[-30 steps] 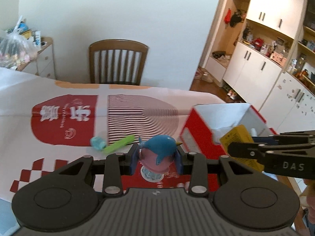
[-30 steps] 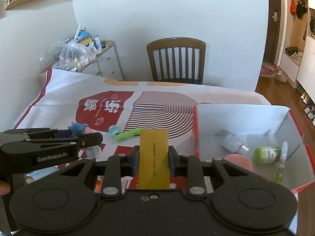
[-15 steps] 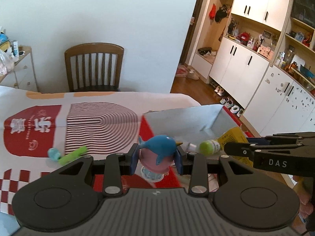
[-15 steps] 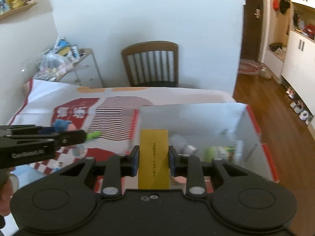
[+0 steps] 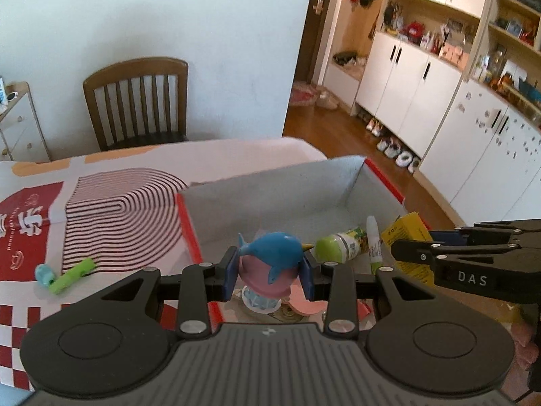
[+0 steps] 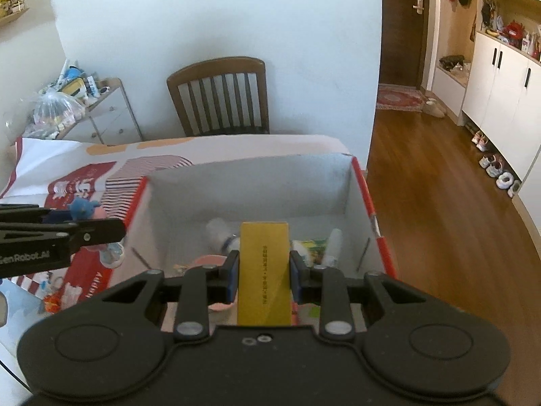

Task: Organize rigid objects
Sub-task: 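Carry the yellow box and pink figurine over the red box and lower them, then open the right tool releasing the yellow box while the left releases the figurine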

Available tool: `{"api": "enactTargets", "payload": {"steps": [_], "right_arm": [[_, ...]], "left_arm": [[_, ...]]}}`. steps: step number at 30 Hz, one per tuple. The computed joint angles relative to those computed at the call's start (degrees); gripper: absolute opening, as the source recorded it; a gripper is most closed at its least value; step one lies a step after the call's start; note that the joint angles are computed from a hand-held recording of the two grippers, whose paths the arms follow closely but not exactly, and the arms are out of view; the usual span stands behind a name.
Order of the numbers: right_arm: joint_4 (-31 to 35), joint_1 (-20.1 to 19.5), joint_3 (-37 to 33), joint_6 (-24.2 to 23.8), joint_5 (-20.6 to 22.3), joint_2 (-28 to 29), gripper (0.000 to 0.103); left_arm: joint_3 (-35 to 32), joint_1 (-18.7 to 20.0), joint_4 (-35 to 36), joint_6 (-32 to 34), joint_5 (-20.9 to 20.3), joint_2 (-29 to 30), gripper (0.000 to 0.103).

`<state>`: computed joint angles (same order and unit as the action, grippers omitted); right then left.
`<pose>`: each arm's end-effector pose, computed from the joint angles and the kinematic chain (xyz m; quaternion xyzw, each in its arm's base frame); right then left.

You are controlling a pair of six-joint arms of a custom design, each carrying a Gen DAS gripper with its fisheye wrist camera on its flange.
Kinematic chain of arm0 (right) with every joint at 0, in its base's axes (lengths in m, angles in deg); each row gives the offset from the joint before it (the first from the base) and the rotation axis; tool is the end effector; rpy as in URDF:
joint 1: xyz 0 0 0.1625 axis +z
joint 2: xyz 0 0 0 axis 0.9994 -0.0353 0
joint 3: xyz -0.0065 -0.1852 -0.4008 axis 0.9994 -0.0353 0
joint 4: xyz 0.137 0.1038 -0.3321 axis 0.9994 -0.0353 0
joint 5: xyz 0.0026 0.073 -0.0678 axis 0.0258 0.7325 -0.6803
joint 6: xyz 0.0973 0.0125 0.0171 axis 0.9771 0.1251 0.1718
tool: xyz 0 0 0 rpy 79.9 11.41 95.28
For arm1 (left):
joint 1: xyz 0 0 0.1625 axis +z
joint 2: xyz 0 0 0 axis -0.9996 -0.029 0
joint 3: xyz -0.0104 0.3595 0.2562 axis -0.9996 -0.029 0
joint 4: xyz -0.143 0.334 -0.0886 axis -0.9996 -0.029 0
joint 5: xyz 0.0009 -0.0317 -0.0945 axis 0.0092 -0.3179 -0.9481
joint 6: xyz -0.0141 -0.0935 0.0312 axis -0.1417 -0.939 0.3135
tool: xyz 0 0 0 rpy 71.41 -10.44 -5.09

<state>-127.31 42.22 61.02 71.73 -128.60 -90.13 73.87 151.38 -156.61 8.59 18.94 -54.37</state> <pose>0.4170 -0.4088 -0.0190 0.1303 -0.8790 0.3308 0.3178 -0.0289 -0.4561 0.3786 0.2897 0.8952 -0.2602 0.2167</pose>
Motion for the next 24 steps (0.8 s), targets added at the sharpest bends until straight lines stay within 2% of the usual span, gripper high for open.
{"api": "enactTargets", "payload": {"steps": [5,12,24], "right_arm": [[-0.2,-2.1,1.3,-1.3,0.7,-0.2,0.028],[-1.6,-4.0,1.8,-3.9,1.3,0.3,0.028],[-1.0,-6.0,1.2,-8.1,3.1,1.3,0.028]], "left_arm": [[0.4,-0.6,-2.0,-1.8,2.8,4.3,0.036],[0.3,-0.8,-6.2,-0.3,7.5,10.2,0.036],[-3.3,-0.3,-4.1,-1.6,14.1,18.1,0.036]]}}
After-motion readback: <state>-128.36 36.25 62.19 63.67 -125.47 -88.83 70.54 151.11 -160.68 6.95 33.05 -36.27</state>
